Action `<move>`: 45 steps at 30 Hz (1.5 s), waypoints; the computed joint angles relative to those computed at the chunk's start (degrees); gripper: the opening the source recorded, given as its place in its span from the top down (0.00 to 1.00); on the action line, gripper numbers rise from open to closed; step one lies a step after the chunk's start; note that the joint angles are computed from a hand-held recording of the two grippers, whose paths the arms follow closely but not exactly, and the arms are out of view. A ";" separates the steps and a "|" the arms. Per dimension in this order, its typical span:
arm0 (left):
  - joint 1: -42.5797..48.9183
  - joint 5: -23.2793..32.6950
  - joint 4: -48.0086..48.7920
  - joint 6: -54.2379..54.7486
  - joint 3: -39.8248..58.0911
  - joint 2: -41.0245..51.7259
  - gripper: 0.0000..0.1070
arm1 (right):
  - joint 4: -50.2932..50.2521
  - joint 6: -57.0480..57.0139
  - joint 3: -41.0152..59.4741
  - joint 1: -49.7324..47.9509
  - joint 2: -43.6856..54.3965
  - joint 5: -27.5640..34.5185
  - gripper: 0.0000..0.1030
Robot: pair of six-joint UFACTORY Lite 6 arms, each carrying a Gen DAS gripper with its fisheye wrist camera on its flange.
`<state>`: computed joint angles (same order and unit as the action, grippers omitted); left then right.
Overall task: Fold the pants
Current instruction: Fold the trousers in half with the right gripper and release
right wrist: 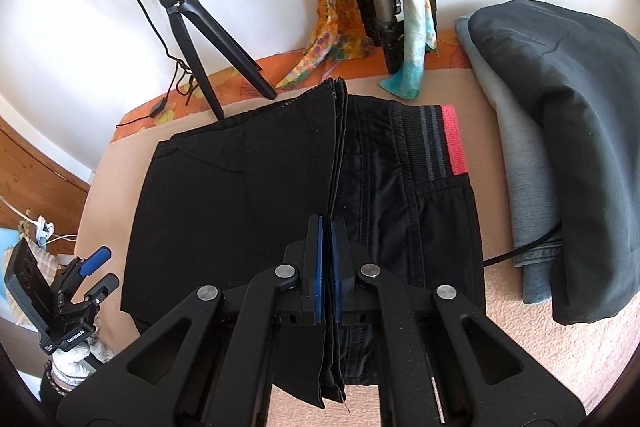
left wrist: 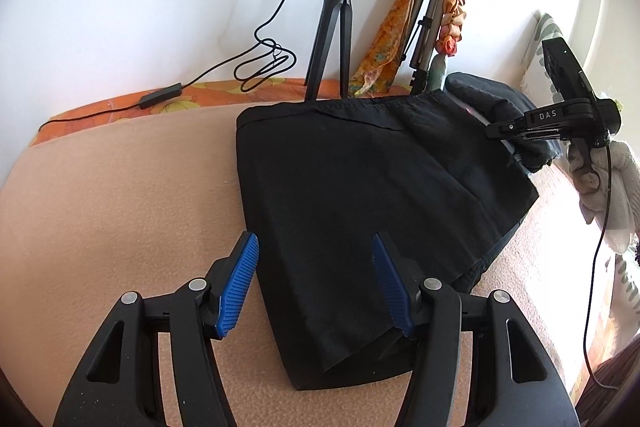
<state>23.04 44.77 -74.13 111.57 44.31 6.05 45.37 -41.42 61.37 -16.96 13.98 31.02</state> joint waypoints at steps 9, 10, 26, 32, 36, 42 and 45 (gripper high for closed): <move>-2.32 -1.50 -0.35 -0.05 -0.94 0.41 0.46 | 2.72 -4.57 0.38 -4.94 2.39 -0.11 0.98; -2.46 -1.76 -0.28 -0.16 -0.92 0.57 0.46 | 3.73 -5.93 0.15 -5.30 2.49 1.00 0.98; 4.48 2.95 6.50 -16.34 6.84 11.07 0.40 | 14.54 -13.20 -12.30 8.22 -9.49 -0.94 0.90; 5.66 7.06 7.32 -19.19 7.24 13.09 0.40 | 12.42 -4.92 -6.32 20.41 -5.82 -4.30 0.67; 7.61 11.33 6.72 -19.25 7.36 14.84 0.44 | 7.07 3.83 3.60 26.58 1.75 -3.67 0.57; 9.62 15.41 5.13 -15.09 6.56 15.89 0.65 | -3.46 20.04 24.99 32.21 18.03 1.77 0.54; 10.33 17.76 4.40 -13.84 6.73 16.54 0.68 | -11.78 29.03 36.71 34.41 26.17 5.62 0.53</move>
<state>33.38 62.53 -69.73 97.73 51.05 22.59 33.59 -12.40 98.09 17.45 40.14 36.65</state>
